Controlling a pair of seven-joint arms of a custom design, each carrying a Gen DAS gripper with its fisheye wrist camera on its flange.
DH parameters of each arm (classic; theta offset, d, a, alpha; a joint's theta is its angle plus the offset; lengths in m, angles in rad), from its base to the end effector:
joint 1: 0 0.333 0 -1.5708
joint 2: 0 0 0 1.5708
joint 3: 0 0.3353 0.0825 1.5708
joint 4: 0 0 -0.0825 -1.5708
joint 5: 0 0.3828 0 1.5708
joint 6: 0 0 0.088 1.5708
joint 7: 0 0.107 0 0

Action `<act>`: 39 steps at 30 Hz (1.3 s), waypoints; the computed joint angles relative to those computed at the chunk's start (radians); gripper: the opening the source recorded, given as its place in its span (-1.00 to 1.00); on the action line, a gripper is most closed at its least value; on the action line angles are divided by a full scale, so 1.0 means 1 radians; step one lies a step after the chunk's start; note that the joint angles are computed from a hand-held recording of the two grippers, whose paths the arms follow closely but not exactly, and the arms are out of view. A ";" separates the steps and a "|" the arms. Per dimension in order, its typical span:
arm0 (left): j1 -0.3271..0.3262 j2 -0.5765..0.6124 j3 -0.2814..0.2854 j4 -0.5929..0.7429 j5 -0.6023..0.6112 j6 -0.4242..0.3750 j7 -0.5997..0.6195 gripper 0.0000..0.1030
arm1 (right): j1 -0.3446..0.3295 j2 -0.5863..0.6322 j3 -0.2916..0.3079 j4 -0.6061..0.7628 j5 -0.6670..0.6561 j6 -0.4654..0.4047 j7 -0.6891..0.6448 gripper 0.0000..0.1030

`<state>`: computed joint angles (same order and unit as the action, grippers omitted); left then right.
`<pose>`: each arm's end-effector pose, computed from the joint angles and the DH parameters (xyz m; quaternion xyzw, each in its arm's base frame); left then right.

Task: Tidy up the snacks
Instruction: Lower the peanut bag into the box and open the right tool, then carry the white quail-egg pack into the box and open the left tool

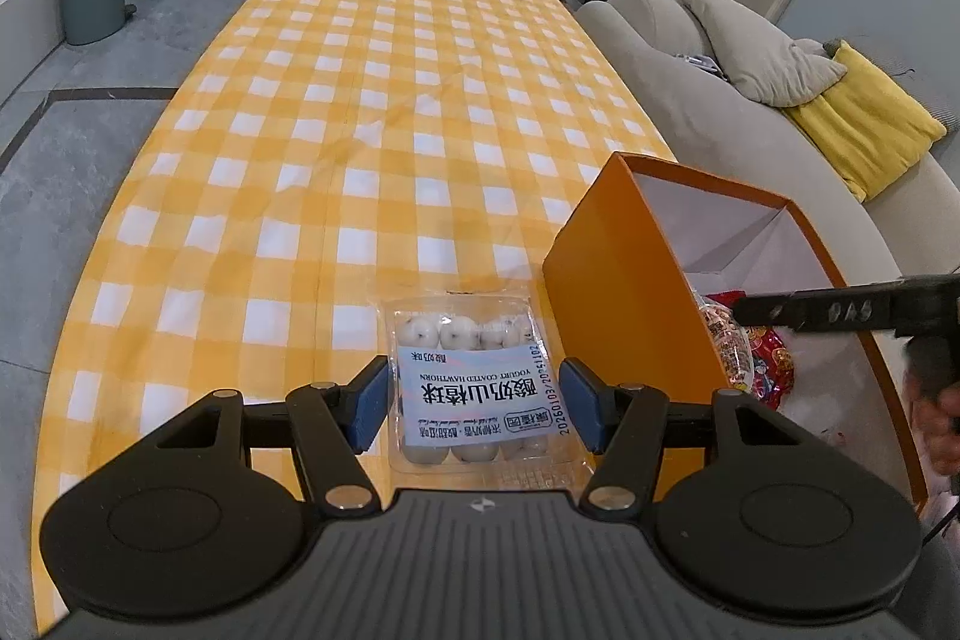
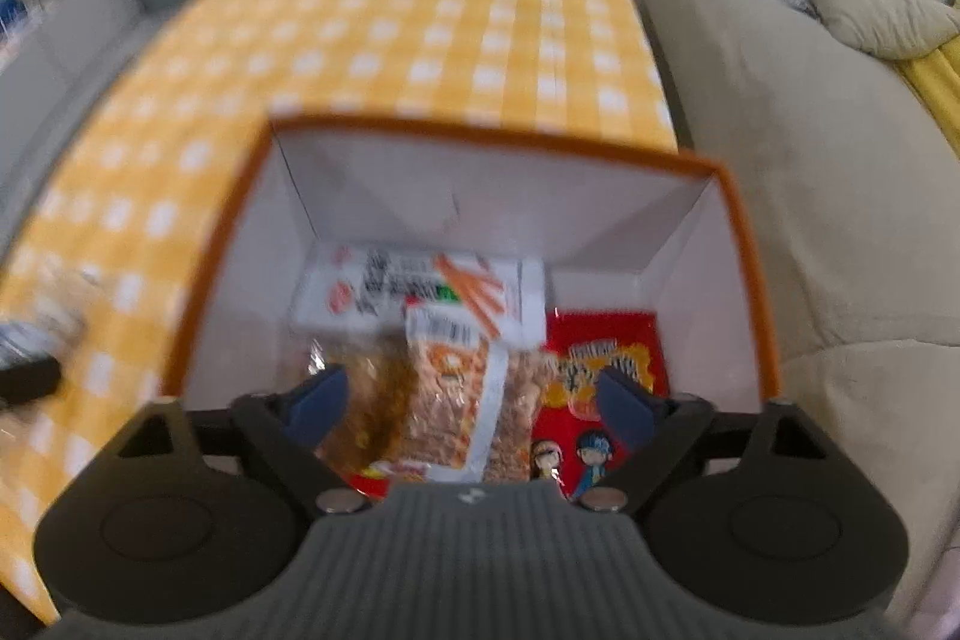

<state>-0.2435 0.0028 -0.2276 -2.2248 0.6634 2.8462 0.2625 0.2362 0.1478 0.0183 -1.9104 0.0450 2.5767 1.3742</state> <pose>0.4876 -0.2849 0.4547 -0.7447 0.5730 -0.3056 0.1539 0.6171 0.1592 0.4968 -0.8104 0.5265 -0.1630 0.1986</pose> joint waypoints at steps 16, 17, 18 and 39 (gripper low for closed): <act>-0.006 0.005 -0.001 0.003 -0.050 -0.010 0.051 0.34 | -0.013 0.079 0.003 0.065 0.106 -0.109 0.003 -0.90; -0.005 0.003 0.000 0.001 -0.045 -0.004 0.045 0.34 | -0.020 0.076 0.004 0.068 0.127 -0.119 -0.001 -0.89; -0.005 0.000 0.000 -0.002 -0.043 0.002 0.041 0.34 | -0.026 0.072 0.003 0.070 0.148 -0.129 0.004 -0.87; -0.088 0.072 -0.053 0.191 -0.168 0.000 0.133 0.34 | -0.120 -0.228 -0.060 -0.177 0.495 0.032 -0.241 0.94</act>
<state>-0.3312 0.0749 -0.2801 -2.0341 0.4954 2.8466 0.3957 0.1164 -0.0799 -0.0420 -2.0874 0.5399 2.6088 1.1333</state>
